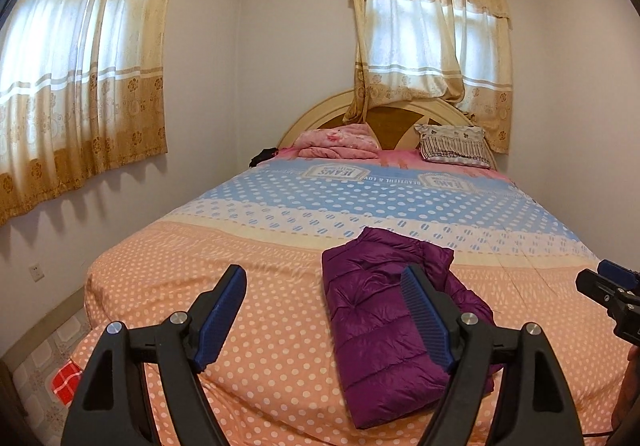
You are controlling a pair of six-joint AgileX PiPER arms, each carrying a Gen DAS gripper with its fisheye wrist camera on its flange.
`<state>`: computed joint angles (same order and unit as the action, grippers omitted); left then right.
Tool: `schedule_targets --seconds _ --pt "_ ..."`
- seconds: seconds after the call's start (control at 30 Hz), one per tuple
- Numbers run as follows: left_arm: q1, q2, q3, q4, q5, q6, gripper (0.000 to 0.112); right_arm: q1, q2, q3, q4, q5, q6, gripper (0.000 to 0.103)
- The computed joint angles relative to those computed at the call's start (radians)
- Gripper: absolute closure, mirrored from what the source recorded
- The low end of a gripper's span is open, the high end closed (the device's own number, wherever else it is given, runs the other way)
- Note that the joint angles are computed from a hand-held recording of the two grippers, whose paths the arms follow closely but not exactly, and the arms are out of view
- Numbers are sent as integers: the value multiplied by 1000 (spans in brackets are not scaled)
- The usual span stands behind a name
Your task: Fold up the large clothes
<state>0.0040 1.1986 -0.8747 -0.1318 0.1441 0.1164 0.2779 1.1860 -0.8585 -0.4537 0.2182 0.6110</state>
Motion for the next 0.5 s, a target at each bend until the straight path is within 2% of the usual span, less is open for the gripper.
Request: schedule_targets --seconds 0.1,0.2,0.5 --pt "15 4 5 -115 -6 110 32 14 0 3 -39 3 37 24" --pt "24 4 7 -163 -6 158 32 15 -9 12 -16 -1 16 24" --pt "31 2 6 -209 0 207 32 15 -10 13 -13 -3 14 24"
